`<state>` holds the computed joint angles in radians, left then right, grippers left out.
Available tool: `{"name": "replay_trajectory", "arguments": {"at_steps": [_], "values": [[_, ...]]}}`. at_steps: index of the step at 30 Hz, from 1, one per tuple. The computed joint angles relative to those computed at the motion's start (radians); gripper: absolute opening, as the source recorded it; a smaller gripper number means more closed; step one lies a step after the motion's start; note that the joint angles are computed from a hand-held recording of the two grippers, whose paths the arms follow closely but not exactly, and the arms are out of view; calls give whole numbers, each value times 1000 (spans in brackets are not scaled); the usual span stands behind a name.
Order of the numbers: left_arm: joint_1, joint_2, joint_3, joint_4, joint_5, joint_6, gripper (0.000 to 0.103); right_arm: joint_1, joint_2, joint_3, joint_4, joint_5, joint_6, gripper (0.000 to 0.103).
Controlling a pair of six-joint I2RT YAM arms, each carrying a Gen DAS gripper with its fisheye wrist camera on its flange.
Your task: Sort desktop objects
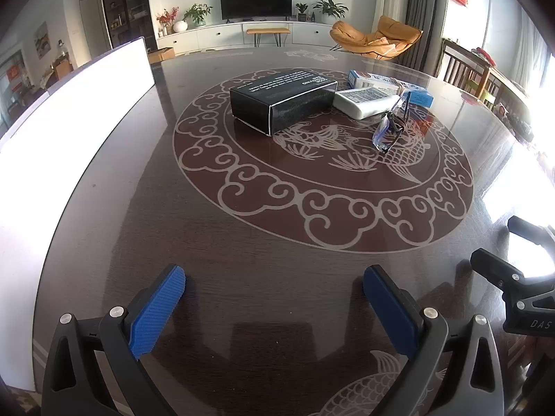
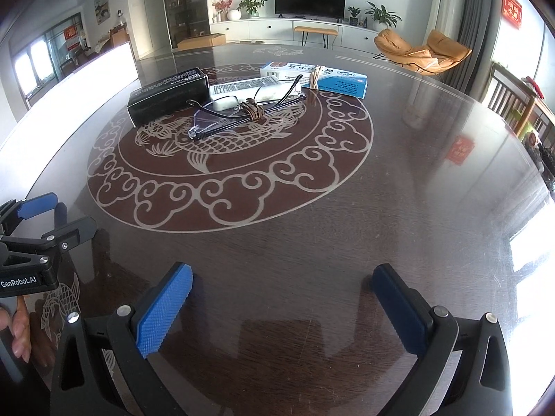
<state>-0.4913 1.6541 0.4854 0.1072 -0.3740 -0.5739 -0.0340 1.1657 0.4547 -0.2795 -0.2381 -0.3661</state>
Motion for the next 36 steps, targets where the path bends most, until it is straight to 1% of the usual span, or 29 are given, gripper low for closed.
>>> {"name": "replay_trajectory", "arguments": {"at_steps": [29, 36], "values": [[-2, -3, -3, -3, -5, -4, 103, -1, -5, 0, -5, -1, -1, 103], [2, -3, -10, 13, 2, 8, 103, -2, -5, 0, -5, -1, -1, 103]]}}
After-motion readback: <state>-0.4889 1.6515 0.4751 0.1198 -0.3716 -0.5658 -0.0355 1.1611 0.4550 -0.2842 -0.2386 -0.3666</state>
